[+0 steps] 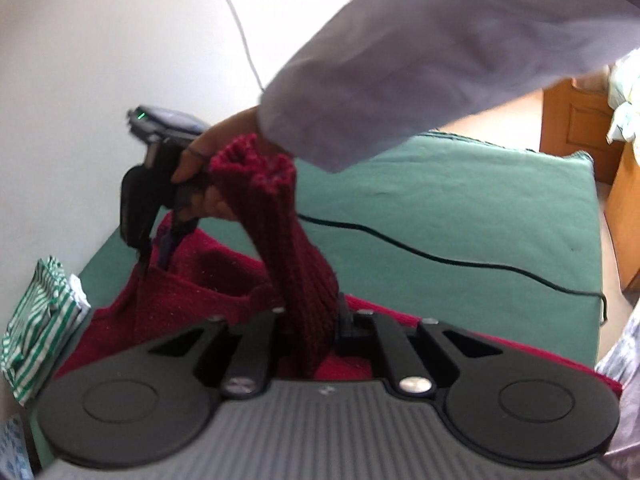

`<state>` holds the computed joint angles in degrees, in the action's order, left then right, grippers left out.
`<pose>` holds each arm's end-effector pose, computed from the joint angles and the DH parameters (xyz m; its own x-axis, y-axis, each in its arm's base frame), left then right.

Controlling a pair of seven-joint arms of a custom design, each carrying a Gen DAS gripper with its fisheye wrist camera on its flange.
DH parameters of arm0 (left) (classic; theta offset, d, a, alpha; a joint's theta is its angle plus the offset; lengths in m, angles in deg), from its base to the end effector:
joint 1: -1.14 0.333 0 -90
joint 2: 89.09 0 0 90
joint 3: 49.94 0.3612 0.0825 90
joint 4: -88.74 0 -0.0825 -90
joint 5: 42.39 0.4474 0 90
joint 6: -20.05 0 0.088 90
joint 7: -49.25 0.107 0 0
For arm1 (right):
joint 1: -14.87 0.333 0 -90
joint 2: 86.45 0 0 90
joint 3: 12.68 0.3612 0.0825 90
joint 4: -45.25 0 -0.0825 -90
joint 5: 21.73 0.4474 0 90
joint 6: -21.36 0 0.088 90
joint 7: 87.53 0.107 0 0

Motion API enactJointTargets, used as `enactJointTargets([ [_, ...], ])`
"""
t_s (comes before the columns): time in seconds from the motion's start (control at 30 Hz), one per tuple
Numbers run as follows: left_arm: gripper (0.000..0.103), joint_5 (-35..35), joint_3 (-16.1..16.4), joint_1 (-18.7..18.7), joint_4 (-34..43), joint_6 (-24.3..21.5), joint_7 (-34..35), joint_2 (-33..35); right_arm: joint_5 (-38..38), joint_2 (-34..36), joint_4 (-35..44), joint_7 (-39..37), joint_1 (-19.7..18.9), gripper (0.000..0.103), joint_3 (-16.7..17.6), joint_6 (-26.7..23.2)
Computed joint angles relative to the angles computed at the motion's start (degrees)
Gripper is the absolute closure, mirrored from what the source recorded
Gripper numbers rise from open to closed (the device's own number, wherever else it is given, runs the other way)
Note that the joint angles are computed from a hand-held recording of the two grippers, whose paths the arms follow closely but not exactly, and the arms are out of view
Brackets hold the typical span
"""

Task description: Fold clothes

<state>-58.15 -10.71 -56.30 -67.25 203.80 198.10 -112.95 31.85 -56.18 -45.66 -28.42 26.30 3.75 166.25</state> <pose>0.4484 -0.1195 0.4087 -0.7261 -0.6180 -0.3015 -0.2917 0.6739 -0.6789 0.7273 0.3320 0.3887 0.3616 -0.6730 -0.6452 -0.9008 -0.0738 -0.4278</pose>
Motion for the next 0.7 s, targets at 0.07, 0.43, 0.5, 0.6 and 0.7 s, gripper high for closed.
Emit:
enactJointTargets([
  [0.07,0.098,0.08,0.19,0.07,-0.48,-1.00,0.71,-1.01,-0.21,-0.58,-0.31,-0.78,0.07,0.099,-0.01,0.77],
  [0.43,0.098,-2.11,-2.34,4.84,-3.87,-11.32,10.43,-8.46,4.23,-5.93,-5.30,-4.19,-0.49,0.098,-0.51,1.26],
  [0.5,0.098,-2.80,-3.40,5.86,-4.24,-12.12,11.81,-8.17,4.35,-6.33,-6.35,-3.93,0.13,0.098,-1.10,2.18],
  [0.6,0.098,-5.28,-3.10,4.80,-4.64,-11.59,14.30,-7.31,2.95,-6.34,-7.75,-2.22,1.51,0.098,-1.80,4.58],
  [0.7,0.098,-8.03,-3.45,4.00,-5.59,-11.41,16.13,-7.64,2.49,-6.58,-9.41,-1.45,1.70,0.098,-1.87,6.22],
])
